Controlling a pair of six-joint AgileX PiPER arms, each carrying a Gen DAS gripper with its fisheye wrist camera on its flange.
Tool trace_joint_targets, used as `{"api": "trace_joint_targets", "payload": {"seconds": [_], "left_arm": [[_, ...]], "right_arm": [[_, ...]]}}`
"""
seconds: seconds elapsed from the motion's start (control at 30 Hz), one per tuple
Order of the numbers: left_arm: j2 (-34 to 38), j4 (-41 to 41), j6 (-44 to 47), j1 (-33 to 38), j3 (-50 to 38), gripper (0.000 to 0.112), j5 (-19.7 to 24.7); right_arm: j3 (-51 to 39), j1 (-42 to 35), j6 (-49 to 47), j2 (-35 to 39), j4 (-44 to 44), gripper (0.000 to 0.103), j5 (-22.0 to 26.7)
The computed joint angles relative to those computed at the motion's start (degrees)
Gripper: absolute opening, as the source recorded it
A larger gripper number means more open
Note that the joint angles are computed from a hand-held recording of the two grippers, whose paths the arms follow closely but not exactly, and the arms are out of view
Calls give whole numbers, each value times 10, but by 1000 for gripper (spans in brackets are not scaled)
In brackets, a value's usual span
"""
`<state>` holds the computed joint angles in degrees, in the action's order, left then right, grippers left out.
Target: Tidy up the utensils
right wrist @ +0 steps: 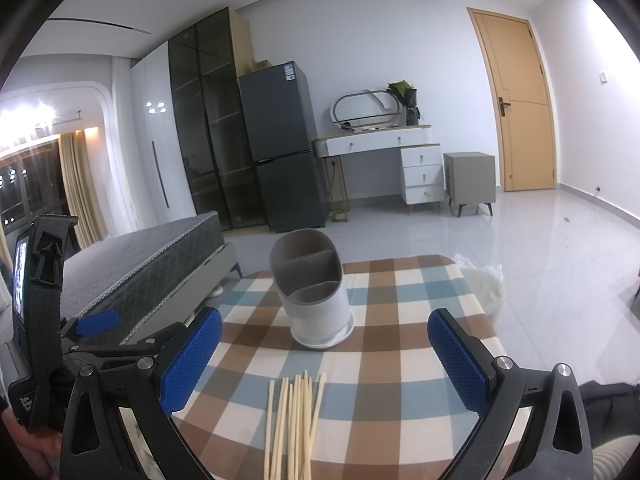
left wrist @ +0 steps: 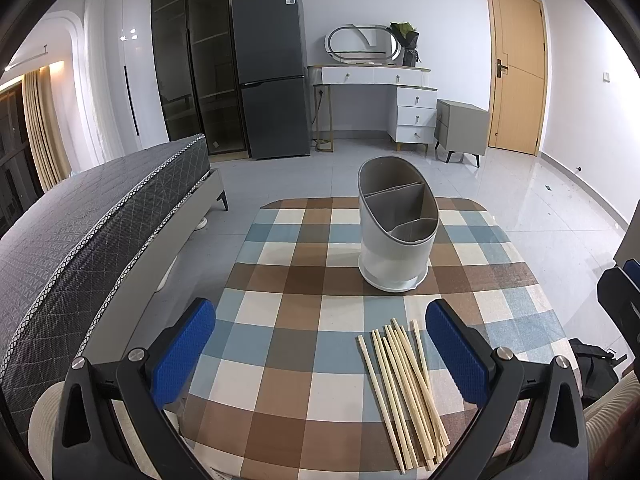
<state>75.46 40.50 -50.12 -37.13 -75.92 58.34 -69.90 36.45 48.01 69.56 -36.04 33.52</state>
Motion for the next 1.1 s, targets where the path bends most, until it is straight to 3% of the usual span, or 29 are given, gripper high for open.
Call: {"api": "trace_joint_targets", "payload": {"seconds": [0.57,0.77,1.1], "left_arm": [[6,-6,1,-1,-8,102,11],[14,-69,44,30,-17,102,-5],[64,-242,145,170,-50,102,-7]], "right_arm": [[4,-8,-16,-3,21,103,-6],[-10,-18,-49,15,62,103,0],[-142,-101,-272,172,308,102,110]]}}
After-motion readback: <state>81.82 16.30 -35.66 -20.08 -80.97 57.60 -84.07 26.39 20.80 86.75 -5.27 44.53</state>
